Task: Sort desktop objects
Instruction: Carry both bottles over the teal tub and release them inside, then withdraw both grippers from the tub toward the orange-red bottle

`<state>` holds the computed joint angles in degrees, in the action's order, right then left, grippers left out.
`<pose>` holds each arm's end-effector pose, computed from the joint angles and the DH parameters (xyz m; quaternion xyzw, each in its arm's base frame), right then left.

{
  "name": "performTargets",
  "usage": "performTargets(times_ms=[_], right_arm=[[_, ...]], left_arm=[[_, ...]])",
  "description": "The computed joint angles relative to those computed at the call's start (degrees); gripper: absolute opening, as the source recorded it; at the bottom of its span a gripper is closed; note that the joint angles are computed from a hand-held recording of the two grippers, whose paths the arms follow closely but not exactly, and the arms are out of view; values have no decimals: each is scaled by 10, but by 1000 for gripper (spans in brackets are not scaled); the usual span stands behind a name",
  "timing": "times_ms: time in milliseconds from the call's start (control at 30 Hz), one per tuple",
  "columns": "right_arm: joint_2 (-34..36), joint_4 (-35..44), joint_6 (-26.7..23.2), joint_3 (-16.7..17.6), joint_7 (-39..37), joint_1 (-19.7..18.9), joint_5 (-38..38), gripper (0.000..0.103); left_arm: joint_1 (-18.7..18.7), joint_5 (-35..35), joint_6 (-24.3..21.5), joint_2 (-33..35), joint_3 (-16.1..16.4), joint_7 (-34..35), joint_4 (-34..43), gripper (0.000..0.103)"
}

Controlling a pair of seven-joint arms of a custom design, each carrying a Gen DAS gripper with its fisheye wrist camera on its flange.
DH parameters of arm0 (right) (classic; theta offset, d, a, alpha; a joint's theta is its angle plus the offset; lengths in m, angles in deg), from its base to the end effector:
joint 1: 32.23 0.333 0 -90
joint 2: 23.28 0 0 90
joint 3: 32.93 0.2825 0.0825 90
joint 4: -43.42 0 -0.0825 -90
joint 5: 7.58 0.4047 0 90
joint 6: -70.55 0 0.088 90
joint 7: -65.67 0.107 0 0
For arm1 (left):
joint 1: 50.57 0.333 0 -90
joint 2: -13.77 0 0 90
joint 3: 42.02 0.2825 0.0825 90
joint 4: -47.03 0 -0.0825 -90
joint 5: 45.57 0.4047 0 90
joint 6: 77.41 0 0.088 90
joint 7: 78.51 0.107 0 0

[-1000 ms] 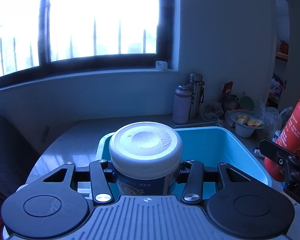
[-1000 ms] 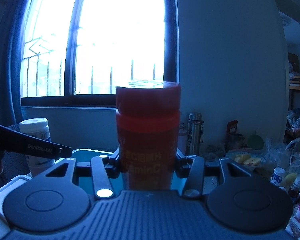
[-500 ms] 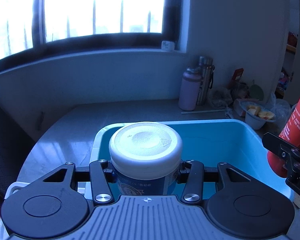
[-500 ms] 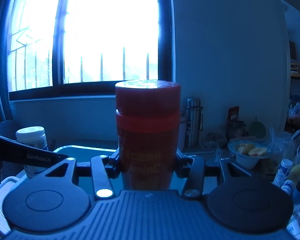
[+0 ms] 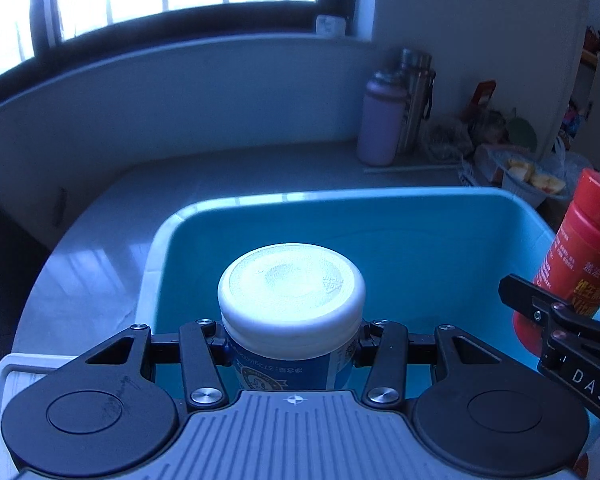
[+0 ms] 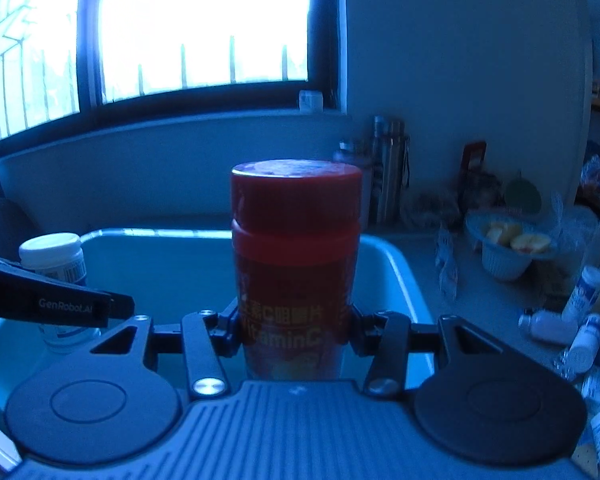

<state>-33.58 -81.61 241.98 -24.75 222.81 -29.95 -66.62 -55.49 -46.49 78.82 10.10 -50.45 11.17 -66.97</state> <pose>0.5356 0.1642 0.5122 -0.6005 0.6165 -0.3480 0.3717 0.5938 -0.1422 0.5453 -0.5761 0.7185 -0.3072 0.2396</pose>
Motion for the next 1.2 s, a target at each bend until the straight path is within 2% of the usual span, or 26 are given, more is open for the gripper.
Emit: performTargets(times_ms=[200,367,433,533,600,833,1000,1200], right_arm=[[13,8,-33,-16,-98,31,112,50],[24,28,-82,-29,-202,60,227,50],[26,31,-92,-29,-221,64,243,54],[28,35,-98,-25,-216,62,234,63],[28,35,-95,-24,-208,60,226,65],[20,23,-78,-23,-194,56,210,72],[-22,-8,-56,-5,-142,32,149,76],[-88,-59,-49,16,-146,13,155,79]], left_arm=[[-1,-14,-51,31,0,10,40,48],[0,-9,-84,50,-1,9,66,51],[1,-8,-95,54,-1,9,73,51],[1,-7,-98,58,-1,8,77,52],[2,-6,-91,57,-1,7,75,56],[2,-15,-78,45,-2,23,63,59],[2,-4,-55,7,-1,14,25,66],[-6,-21,-33,-69,1,23,-47,68]])
